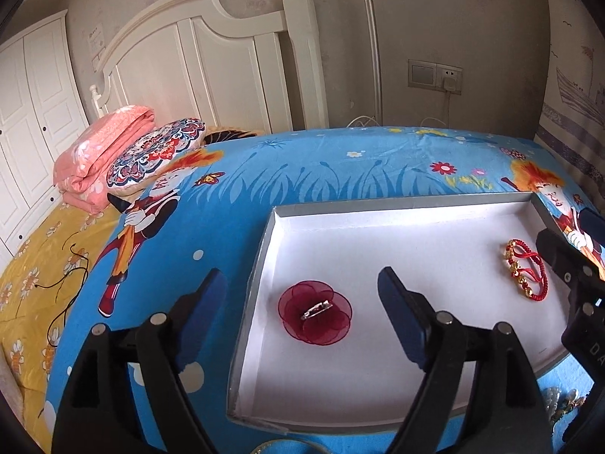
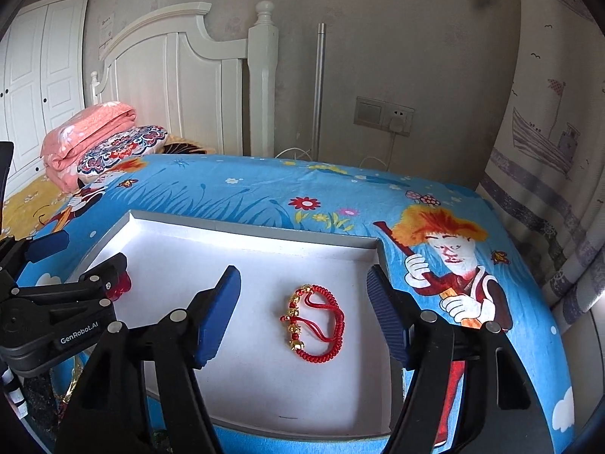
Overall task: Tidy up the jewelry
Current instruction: 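Lift both open tools out of the tray back over the jewelry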
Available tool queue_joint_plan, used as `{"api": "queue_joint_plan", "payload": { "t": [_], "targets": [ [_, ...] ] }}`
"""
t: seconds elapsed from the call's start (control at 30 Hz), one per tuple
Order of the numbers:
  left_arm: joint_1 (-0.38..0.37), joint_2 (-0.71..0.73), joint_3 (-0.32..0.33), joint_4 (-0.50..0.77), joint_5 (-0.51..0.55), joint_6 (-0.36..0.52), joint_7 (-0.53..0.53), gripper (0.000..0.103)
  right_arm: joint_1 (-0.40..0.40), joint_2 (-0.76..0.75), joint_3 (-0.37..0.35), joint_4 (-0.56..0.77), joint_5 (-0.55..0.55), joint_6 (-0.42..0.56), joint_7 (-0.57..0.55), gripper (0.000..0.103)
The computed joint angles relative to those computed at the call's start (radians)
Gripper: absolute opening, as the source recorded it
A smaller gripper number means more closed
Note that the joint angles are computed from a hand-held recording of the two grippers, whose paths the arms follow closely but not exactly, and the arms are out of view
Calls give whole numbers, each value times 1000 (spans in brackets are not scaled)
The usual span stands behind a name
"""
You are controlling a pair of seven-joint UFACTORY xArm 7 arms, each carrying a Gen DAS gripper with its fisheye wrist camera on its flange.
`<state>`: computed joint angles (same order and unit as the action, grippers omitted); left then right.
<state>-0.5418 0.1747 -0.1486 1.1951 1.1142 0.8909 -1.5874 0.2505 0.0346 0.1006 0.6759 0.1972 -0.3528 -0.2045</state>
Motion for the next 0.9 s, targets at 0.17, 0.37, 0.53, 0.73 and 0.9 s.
{"api": "queue_joint_plan", "payload": {
  "t": [0.17, 0.37, 0.53, 0.73, 0.9],
  "targets": [
    [-13, -84, -26, -85, 32, 29, -94, 90, -39, -81, -24, -82, -199, -31, 182, 65],
    [-18, -200, -108, -208, 46, 91, -211, 95, -45, -213, -111, -242, -451, -99, 394, 65],
    [-25, -279, -174, -310, 12, 116, -303, 95, -52, -330, -142, -390, -493, -145, 424, 65],
    [-66, -287, -250, -369, 13, 184, -374, 95, -59, -432, -157, -536, -498, -159, 401, 65],
    [-131, -261, -285, -375, 68, 229, -422, 95, -54, -470, -157, -625, -486, -176, 363, 65]
  ]
}}
